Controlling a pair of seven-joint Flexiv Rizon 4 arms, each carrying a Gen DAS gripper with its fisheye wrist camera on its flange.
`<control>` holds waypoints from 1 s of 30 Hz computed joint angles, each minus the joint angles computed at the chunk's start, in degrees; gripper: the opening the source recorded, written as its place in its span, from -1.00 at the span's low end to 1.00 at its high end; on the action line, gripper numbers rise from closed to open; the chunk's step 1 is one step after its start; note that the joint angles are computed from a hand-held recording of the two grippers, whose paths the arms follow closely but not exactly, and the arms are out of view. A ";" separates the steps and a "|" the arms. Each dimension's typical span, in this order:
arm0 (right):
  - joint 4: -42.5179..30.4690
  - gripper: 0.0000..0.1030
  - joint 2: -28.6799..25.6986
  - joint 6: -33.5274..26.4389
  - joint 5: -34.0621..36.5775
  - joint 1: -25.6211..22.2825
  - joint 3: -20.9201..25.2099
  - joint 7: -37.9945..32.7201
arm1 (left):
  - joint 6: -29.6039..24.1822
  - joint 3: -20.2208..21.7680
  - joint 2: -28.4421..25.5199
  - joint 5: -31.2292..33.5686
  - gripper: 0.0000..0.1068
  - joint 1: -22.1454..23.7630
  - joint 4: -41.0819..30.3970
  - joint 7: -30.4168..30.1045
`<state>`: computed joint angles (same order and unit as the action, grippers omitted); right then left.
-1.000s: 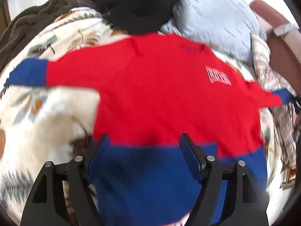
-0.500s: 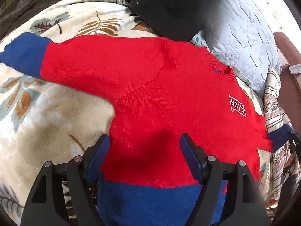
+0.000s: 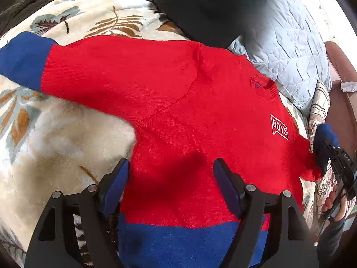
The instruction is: Fold small clothes
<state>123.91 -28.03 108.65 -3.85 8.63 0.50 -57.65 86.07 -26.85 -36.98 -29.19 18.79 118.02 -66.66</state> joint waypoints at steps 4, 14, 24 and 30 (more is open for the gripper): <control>-1.65 -0.84 -1.16 -1.50 -0.42 4.89 -0.20 -0.28 | -0.53 -1.42 -0.01 -0.51 0.43 1.26 0.20 0.62; -7.26 -0.85 -4.74 -5.10 -4.06 13.10 2.34 -1.17 | 1.02 -11.34 -0.31 -3.77 0.43 10.44 2.36 3.82; -4.89 -0.76 -5.58 -5.64 -5.53 5.81 13.34 0.45 | -2.20 -21.13 -4.25 -0.29 0.44 19.56 3.05 2.12; 6.94 -0.33 -0.43 1.24 -3.52 -2.69 13.15 4.71 | -7.07 -19.34 -3.52 -0.27 0.44 12.86 1.80 4.42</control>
